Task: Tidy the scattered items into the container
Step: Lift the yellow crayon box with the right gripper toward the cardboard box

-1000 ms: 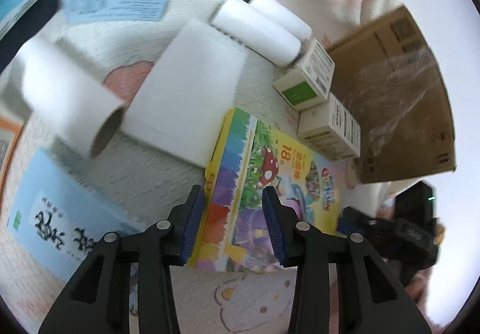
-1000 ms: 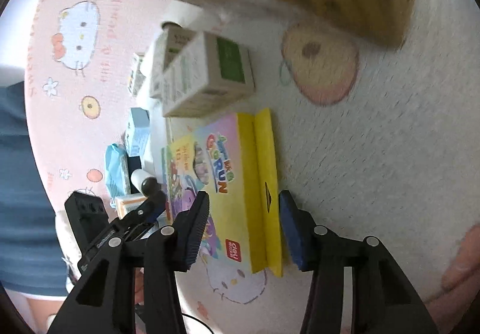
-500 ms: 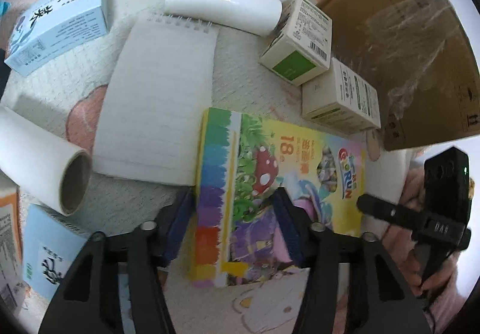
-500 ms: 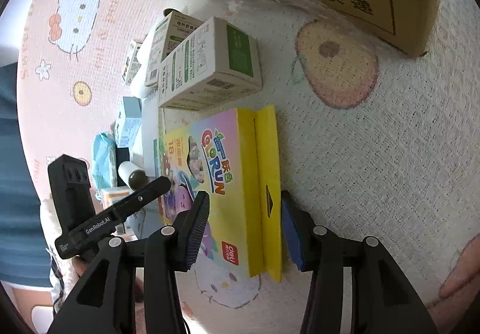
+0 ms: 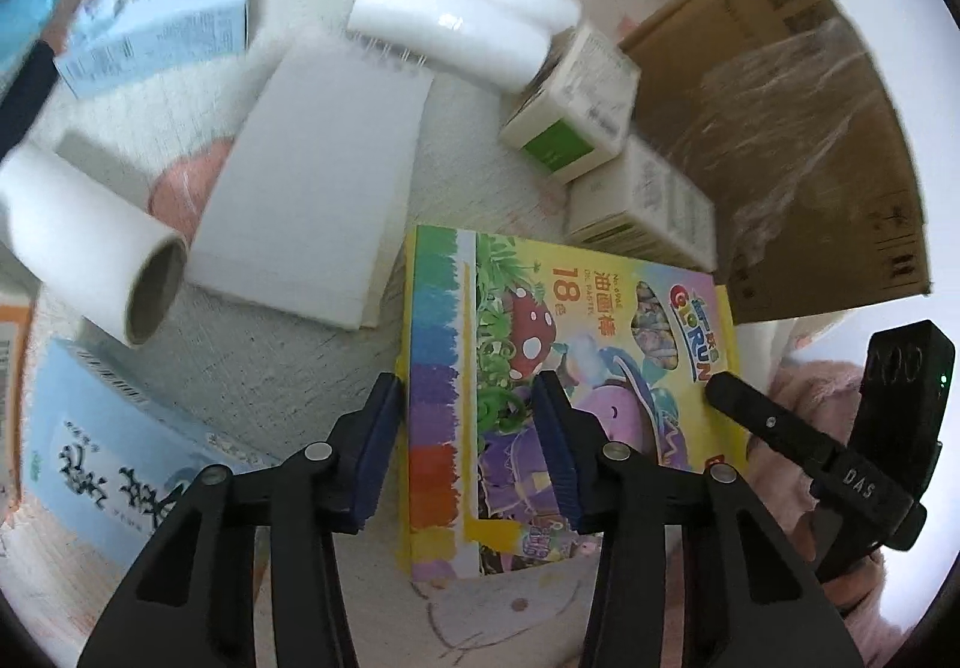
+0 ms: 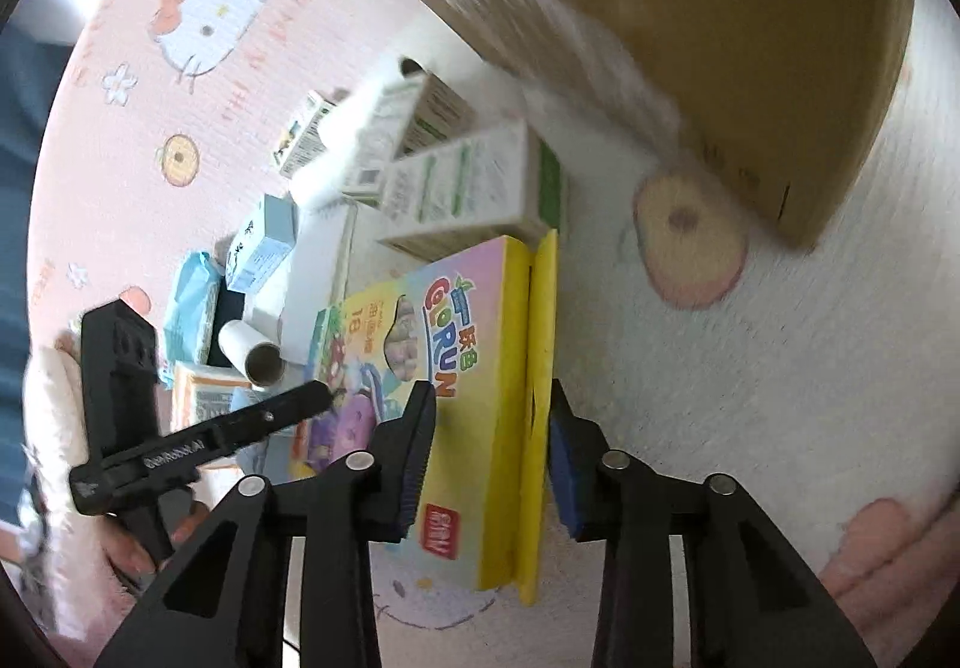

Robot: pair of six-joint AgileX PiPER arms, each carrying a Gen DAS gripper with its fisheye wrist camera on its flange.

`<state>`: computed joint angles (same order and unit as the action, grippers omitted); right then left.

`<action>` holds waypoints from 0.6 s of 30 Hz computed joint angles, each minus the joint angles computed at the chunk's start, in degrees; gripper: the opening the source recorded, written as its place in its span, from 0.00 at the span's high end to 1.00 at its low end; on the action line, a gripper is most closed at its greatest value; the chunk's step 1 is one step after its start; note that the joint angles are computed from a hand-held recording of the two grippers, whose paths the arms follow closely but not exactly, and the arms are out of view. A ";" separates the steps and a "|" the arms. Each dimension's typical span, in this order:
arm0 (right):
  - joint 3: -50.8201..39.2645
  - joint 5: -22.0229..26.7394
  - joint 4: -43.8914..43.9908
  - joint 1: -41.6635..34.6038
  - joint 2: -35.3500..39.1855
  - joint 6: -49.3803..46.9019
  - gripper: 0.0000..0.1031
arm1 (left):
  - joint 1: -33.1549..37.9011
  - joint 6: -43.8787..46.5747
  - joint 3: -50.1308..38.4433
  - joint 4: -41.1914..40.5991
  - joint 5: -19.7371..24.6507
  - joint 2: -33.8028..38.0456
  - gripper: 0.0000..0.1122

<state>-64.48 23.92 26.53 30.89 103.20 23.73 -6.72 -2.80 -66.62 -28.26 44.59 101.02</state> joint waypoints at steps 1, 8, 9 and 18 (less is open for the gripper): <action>-0.70 0.43 -4.55 0.89 -0.68 3.74 0.70 | -0.50 -1.14 -0.22 1.07 -0.06 -0.57 0.57; -5.24 5.06 -18.67 3.29 -4.55 14.58 0.70 | -1.18 -4.60 -2.56 2.79 -0.65 -4.18 0.57; -6.15 5.94 -20.25 3.60 -4.91 15.73 0.70 | -1.61 -5.42 -1.94 3.18 -1.27 -5.34 0.57; -16.07 15.75 -36.19 7.26 -8.91 24.73 0.70 | -3.18 -12.60 -7.71 11.20 2.67 -11.73 0.64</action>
